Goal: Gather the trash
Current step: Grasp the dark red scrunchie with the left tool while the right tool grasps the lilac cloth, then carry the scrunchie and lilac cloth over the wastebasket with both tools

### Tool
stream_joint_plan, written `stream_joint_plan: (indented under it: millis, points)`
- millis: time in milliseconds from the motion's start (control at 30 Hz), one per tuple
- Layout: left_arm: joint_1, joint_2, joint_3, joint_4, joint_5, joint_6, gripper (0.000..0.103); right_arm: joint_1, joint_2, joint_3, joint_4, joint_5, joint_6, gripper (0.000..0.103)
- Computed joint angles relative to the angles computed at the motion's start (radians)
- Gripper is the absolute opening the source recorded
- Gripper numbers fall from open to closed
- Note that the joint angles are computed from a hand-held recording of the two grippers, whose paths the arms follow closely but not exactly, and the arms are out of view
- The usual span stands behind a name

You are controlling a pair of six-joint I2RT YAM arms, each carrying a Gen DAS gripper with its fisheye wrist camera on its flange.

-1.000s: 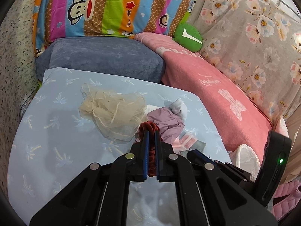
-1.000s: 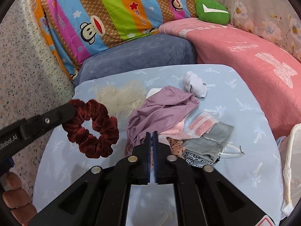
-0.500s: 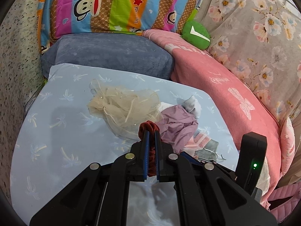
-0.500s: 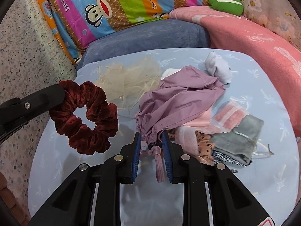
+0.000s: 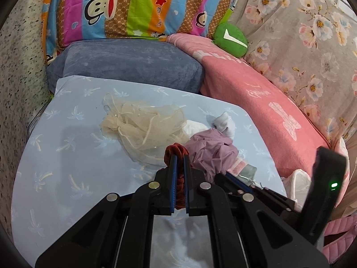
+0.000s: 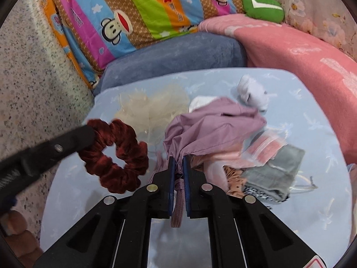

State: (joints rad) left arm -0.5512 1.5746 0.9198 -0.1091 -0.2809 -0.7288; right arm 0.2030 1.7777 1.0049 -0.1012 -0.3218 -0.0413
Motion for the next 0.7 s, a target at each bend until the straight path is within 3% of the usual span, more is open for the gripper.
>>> stream_joint_plan:
  millis: [367,700]
  points:
    - [-0.141,0.032,0.135,-0.068,-0.082,-0.009,0.005,-0.221,-0.312,-0.071,-0.114,-0.128,-0.054,0.005]
    - [-0.266,0.188,0.362,-0.130,-0.100,0.027,0.005,-0.544,-0.394,-0.072,-0.214,-0.269,-0.171,0.005]
